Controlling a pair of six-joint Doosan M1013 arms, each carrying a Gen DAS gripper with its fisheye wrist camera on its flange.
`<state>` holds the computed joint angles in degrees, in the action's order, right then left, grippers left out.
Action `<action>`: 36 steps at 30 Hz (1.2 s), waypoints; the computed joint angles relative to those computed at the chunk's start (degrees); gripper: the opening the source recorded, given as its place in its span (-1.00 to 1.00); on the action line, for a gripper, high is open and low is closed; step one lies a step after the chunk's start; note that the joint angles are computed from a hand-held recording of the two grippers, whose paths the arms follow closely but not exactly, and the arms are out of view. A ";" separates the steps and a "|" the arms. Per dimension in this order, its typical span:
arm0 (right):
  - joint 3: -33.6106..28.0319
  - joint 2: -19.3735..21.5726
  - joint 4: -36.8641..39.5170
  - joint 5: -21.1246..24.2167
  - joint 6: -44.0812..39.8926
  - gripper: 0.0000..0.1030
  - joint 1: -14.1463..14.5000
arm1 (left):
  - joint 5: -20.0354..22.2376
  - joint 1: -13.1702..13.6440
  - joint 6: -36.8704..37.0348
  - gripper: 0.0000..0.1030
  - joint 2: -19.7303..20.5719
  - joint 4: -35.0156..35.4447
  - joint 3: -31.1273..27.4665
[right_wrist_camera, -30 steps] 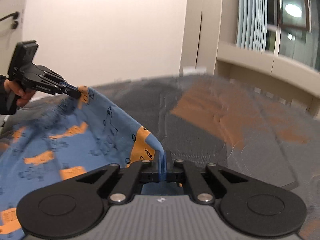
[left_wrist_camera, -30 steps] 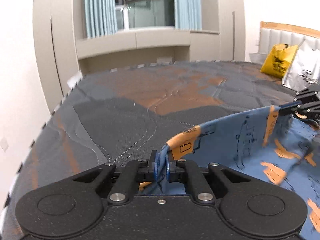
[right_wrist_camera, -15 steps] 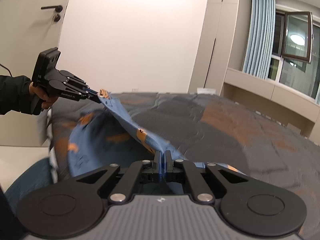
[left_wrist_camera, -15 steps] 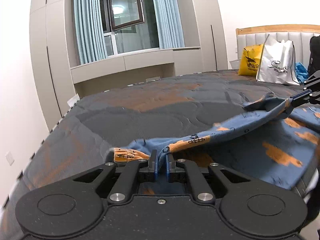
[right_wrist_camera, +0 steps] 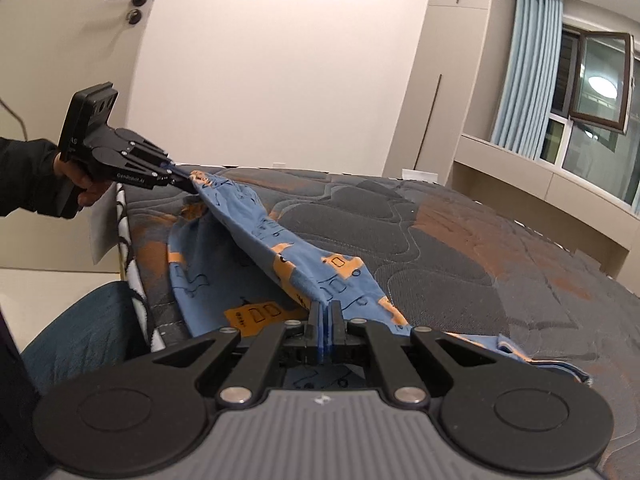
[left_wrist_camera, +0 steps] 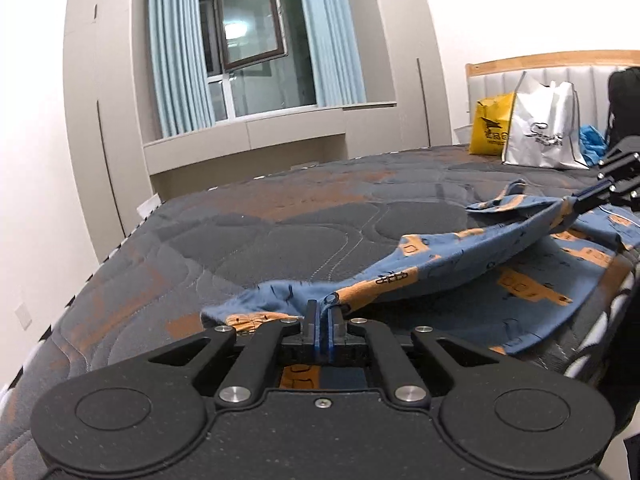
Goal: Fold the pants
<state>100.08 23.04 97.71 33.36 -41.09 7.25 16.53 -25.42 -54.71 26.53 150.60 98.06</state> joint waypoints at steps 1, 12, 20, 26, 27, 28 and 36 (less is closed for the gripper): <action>0.30 -0.21 -0.05 0.16 -0.28 -0.96 -0.06 | -0.43 -0.05 -0.47 -0.94 -0.10 0.40 0.23; 1.32 0.79 -6.46 -0.21 5.93 -0.97 0.55 | -4.58 0.18 1.22 -0.91 0.96 -6.08 0.23; 2.47 1.93 -1.14 1.05 4.39 -0.77 -0.05 | -3.09 -1.24 -1.00 0.16 0.51 -8.53 0.66; 4.89 1.32 6.71 2.87 0.18 0.24 -0.98 | 0.56 -4.01 -6.25 0.84 0.78 -7.54 0.51; 5.40 1.10 8.50 2.85 -1.15 0.42 -1.04 | 1.60 -4.56 -8.46 0.98 1.06 -6.29 0.23; 6.14 0.87 11.10 3.21 -2.98 0.60 -1.25 | 2.86 -5.09 -10.88 0.99 1.40 -4.62 -0.06; 11.10 -1.64 36.87 0.31 -18.92 0.99 -3.94 | 0.59 -8.31 -32.76 0.99 7.51 18.88 -10.15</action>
